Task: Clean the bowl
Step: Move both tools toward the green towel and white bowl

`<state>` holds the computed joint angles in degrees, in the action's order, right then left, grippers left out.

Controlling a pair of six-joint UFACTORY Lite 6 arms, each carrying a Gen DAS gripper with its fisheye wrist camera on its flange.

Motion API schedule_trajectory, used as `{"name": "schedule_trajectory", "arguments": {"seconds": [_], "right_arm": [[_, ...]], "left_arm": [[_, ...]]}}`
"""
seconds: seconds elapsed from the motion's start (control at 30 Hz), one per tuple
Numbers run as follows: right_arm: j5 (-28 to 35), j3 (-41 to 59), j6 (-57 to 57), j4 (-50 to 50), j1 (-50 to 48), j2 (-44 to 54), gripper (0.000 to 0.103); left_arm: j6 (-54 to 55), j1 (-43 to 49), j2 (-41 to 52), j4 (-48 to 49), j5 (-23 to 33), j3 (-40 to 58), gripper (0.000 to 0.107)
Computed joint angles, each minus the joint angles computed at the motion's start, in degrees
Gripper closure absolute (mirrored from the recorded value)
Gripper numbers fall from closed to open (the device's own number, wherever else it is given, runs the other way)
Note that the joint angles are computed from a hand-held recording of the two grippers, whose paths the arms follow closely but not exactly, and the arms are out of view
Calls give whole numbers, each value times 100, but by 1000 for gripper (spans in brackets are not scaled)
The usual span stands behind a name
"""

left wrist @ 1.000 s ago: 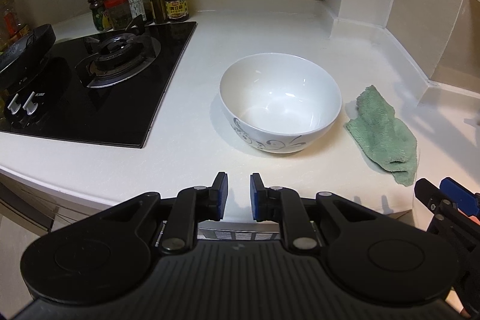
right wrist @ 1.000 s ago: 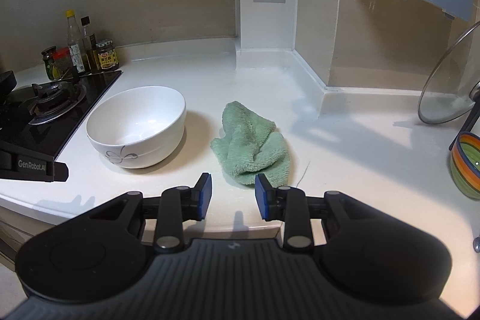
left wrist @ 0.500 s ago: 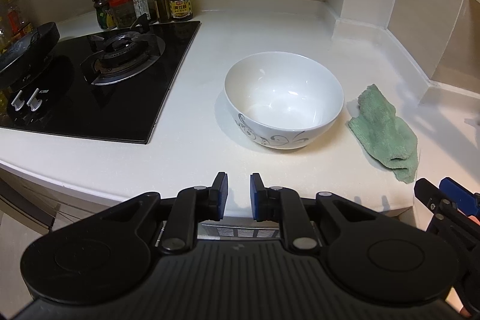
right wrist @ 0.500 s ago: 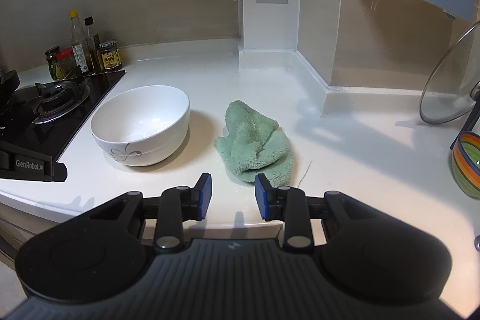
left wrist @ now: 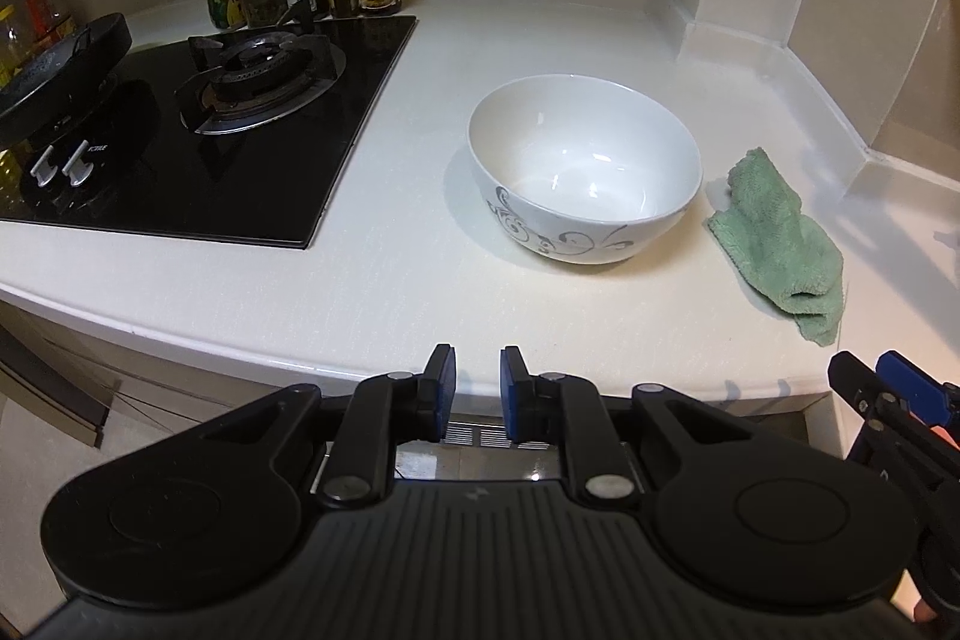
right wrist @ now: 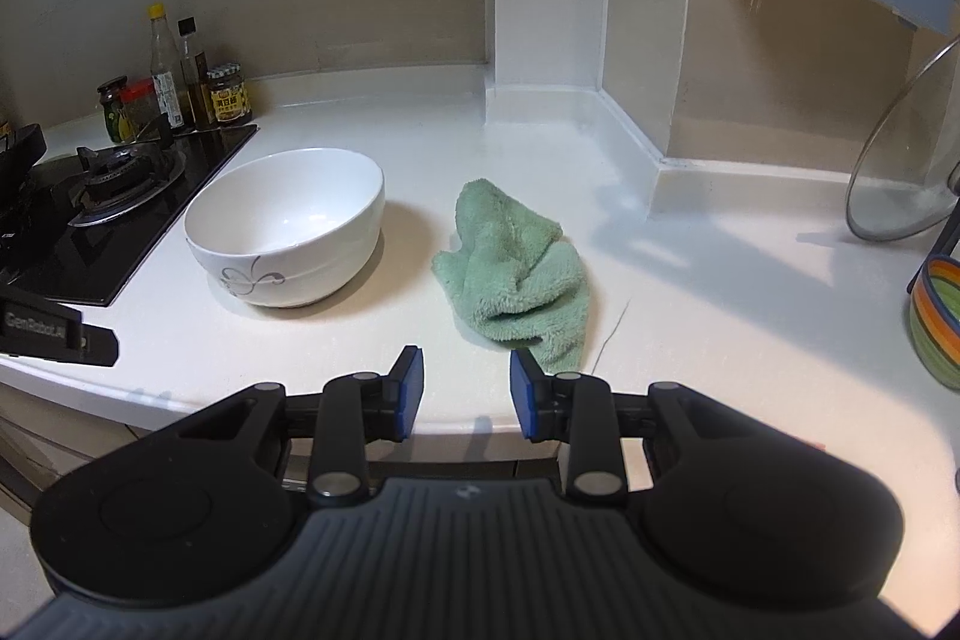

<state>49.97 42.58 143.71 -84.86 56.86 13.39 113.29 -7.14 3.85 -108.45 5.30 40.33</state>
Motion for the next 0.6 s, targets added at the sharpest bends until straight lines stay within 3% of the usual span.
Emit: {"name": "schedule_trajectory", "arguments": {"seconds": [0.07, 0.37, 0.6], "right_arm": [[107, -5, 90, -90, -57, 21, 76], [117, 270, -165, 50, -497, 133, 76], [47, 505, -370, 284, -707, 247, 76]], "left_arm": [[326, 41, -26, -291, 21, 25, 89], [-2083, 164, 499, 2338, 241, 696, 89], [-1758, 111, 573, 2073, 234, 772, 89]]}}
